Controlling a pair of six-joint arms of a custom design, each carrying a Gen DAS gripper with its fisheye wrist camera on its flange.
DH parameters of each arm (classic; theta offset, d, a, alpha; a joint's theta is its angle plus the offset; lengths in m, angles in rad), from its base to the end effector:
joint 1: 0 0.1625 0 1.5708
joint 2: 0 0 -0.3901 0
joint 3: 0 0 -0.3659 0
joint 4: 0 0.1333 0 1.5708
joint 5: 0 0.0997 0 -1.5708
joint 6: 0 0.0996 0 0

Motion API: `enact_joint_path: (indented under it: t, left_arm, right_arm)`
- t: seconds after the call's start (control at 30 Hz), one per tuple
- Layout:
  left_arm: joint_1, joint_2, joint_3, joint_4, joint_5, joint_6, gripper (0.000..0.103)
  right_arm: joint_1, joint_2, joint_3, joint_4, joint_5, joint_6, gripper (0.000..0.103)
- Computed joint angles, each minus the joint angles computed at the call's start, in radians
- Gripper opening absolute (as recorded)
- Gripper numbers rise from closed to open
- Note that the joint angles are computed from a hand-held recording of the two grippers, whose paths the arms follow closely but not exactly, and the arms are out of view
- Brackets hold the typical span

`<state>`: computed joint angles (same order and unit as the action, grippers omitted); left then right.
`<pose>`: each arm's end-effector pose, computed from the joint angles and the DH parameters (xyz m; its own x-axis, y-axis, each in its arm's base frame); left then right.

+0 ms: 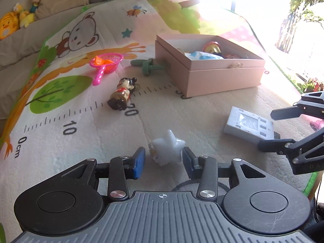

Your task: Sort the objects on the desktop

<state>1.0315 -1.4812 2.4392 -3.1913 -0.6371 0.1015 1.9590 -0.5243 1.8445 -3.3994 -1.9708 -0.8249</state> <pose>-0.0020 -0.4188 0.2663 -0.7194 -0.0496 -0.6928 0.4803 0.6851 -0.5477 0.2995 -0.4827 -0.0283 -0.3844 -0.7114 0.5884 -0.9033 0.4215 -0.0805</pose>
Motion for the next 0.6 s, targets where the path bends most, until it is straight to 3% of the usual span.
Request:
enact_joint_path:
  t: [0.1, 0.17, 0.27, 0.33, 0.6]
  left_arm:
    - [-0.001, -0.007, 0.004, -0.004, 0.032, -0.010, 0.055]
    - [0.004, -0.004, -0.005, 0.008, 0.041, -0.021, 0.057]
    - [0.007, 0.007, -0.014, 0.018, 0.049, -0.030, 0.061]
    - [0.004, 0.016, -0.017, 0.019, 0.053, -0.033, 0.065]
    - [-0.013, 0.018, -0.009, 0.028, 0.058, -0.032, 0.078]
  right_arm:
    - [0.007, 0.068, -0.031, -0.217, -0.118, -0.096, 0.071]
    - [-0.003, 0.087, -0.059, -0.294, -0.160, -0.074, 0.073]
    - [-0.029, 0.036, -0.034, -0.238, -0.115, 0.074, 0.078]
    - [-0.040, 0.020, -0.015, -0.222, -0.078, 0.117, 0.083]
    - [-0.039, 0.031, 0.008, -0.243, -0.017, 0.140, 0.097]
